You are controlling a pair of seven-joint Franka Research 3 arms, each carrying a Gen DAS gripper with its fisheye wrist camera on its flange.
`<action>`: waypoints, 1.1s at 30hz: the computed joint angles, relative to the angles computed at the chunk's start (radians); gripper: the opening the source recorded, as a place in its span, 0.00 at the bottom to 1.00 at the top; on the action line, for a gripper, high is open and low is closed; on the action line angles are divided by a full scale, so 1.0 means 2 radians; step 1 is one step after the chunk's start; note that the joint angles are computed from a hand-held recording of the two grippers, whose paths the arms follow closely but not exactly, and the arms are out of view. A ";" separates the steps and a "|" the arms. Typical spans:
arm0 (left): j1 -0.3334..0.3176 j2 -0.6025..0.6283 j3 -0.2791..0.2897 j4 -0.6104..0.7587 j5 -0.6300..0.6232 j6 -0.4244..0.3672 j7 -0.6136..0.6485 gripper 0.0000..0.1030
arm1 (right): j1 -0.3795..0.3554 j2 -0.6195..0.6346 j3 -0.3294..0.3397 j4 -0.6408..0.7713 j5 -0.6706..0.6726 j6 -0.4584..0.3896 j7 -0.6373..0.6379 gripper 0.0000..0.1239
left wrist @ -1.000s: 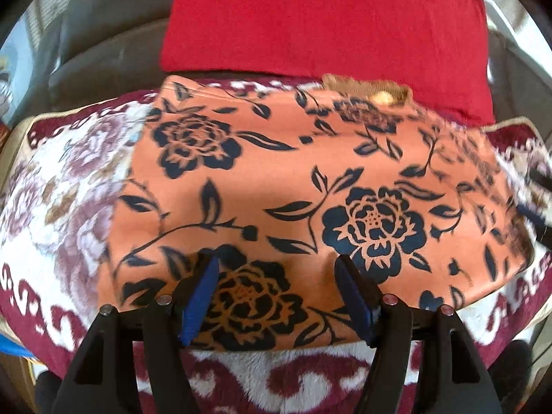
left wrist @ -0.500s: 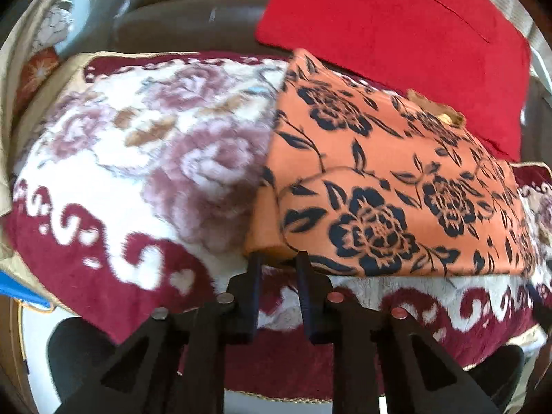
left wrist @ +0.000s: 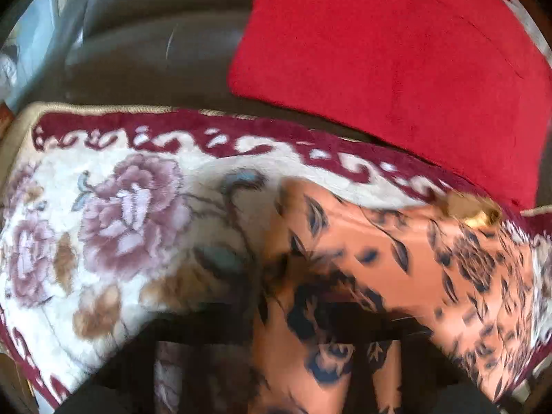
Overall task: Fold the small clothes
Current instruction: 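Press the folded orange shirt flat with both grippers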
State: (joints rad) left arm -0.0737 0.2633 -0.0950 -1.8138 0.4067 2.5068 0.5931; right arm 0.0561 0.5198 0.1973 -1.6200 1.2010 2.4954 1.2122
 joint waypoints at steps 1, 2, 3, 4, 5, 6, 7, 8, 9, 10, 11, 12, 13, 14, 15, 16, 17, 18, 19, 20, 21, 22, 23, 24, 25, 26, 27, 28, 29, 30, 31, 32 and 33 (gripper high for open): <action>0.001 0.001 0.007 -0.005 0.001 0.005 -0.022 0.04 | 0.001 0.005 0.000 0.007 -0.001 0.000 0.003 0.66; -0.002 0.004 0.017 -0.004 0.012 -0.013 -0.055 0.01 | 0.000 0.006 0.000 0.009 0.000 0.001 0.004 0.66; -0.004 0.002 0.028 -0.015 0.016 -0.023 -0.084 0.01 | -0.004 0.004 0.002 0.005 0.005 0.001 0.001 0.66; 0.010 -0.007 0.021 -0.037 0.006 -0.005 -0.088 0.01 | -0.004 0.005 0.002 0.005 0.007 0.000 -0.001 0.66; 0.019 -0.023 0.019 -0.066 -0.001 0.032 -0.090 0.01 | -0.005 0.005 0.002 0.005 0.007 0.000 -0.003 0.66; 0.019 -0.037 0.019 -0.084 0.007 0.047 -0.101 0.01 | -0.007 0.003 0.001 0.004 0.008 -0.001 -0.005 0.66; 0.017 -0.054 0.021 -0.101 0.024 0.052 -0.117 0.01 | -0.013 -0.001 0.000 0.000 0.011 -0.004 -0.010 0.66; 0.014 -0.070 0.021 -0.114 0.046 0.055 -0.137 0.01 | -0.015 -0.002 0.000 -0.001 0.017 -0.001 -0.013 0.66; 0.009 -0.087 0.019 -0.125 0.075 0.054 -0.160 0.07 | -0.015 -0.004 0.001 -0.003 0.026 0.005 -0.015 0.66; 0.006 -0.101 0.014 -0.132 0.099 0.049 -0.175 0.22 | -0.015 -0.004 0.001 -0.004 0.033 0.011 -0.017 0.66; 0.003 -0.111 0.006 -0.133 0.117 0.040 -0.182 0.34 | -0.015 -0.005 0.001 -0.006 0.042 0.020 -0.018 0.66; -0.002 -0.120 -0.004 -0.132 0.137 0.026 -0.192 0.60 | -0.013 -0.005 0.002 -0.007 0.049 0.029 -0.016 0.66; -0.007 -0.125 -0.012 -0.130 0.156 0.016 -0.205 0.71 | -0.011 -0.003 0.002 -0.005 0.054 0.034 -0.008 0.66; -0.011 -0.129 -0.020 -0.130 0.184 0.014 -0.223 0.72 | -0.010 0.000 0.001 -0.002 0.056 0.039 -0.001 0.66; -0.017 -0.133 -0.028 -0.130 0.201 0.010 -0.226 0.72 | -0.008 0.003 0.001 0.002 0.056 0.045 0.001 0.66; -0.022 -0.133 -0.035 -0.128 0.203 0.007 -0.215 0.72 | -0.006 0.006 0.000 0.007 0.055 0.052 0.002 0.66; -0.029 -0.130 -0.042 -0.124 0.198 0.005 -0.200 0.72 | -0.005 0.009 0.001 0.011 0.057 0.063 0.003 0.66; -0.035 -0.127 -0.048 -0.119 0.193 0.003 -0.191 0.72 | -0.004 0.013 0.001 0.018 0.055 0.071 0.007 0.66; -0.042 -0.124 -0.052 -0.116 0.191 0.004 -0.185 0.72 | -0.002 0.015 0.000 0.021 0.050 0.078 0.011 0.66; -0.047 -0.118 -0.054 -0.111 0.192 0.005 -0.180 0.72 | 0.001 0.017 -0.001 0.024 0.042 0.088 0.018 0.66; -0.052 -0.115 -0.055 -0.108 0.191 0.000 -0.177 0.72 | 0.001 0.019 -0.001 0.027 0.035 0.093 0.025 0.66; -0.057 -0.112 -0.057 -0.104 0.186 -0.002 -0.171 0.72 | 0.000 0.019 0.001 0.028 0.031 0.094 0.028 0.66; -0.062 -0.111 -0.058 -0.102 0.181 -0.003 -0.167 0.72 | 0.000 0.020 0.001 0.029 0.024 0.097 0.030 0.65; -0.065 -0.107 -0.059 -0.098 0.177 -0.004 -0.163 0.72 | 0.001 0.018 0.003 0.027 0.020 0.104 0.029 0.64; -0.070 -0.106 -0.060 -0.095 0.175 -0.009 -0.164 0.72 | 0.002 0.018 0.003 0.027 0.012 0.107 0.031 0.64; -0.073 -0.104 -0.059 -0.093 0.175 -0.010 -0.165 0.72 | 0.000 0.018 0.005 0.027 0.009 0.106 0.030 0.64; -0.076 -0.102 -0.059 -0.091 0.172 -0.012 -0.165 0.72 | 0.000 0.019 0.007 0.027 0.008 0.109 0.029 0.64; -0.077 -0.100 -0.057 -0.090 0.170 -0.010 -0.163 0.72 | -0.002 0.018 0.009 0.025 0.008 0.112 0.027 0.64; -0.079 -0.099 -0.058 -0.087 0.169 -0.013 -0.162 0.72 | -0.004 0.017 0.011 0.025 0.007 0.112 0.025 0.64; -0.082 -0.097 -0.058 -0.083 0.169 -0.018 -0.162 0.72 | -0.005 0.016 0.012 0.023 0.007 0.112 0.025 0.64; -0.083 -0.095 -0.057 -0.080 0.166 -0.021 -0.159 0.72 | -0.006 0.016 0.012 0.023 0.005 0.111 0.026 0.64; -0.084 -0.091 -0.056 -0.078 0.165 -0.018 -0.158 0.72 | -0.006 0.015 0.012 0.023 0.003 0.112 0.025 0.64; -0.086 -0.089 -0.056 -0.075 0.163 -0.019 -0.155 0.72 | -0.005 0.016 0.011 0.025 0.000 0.113 0.026 0.64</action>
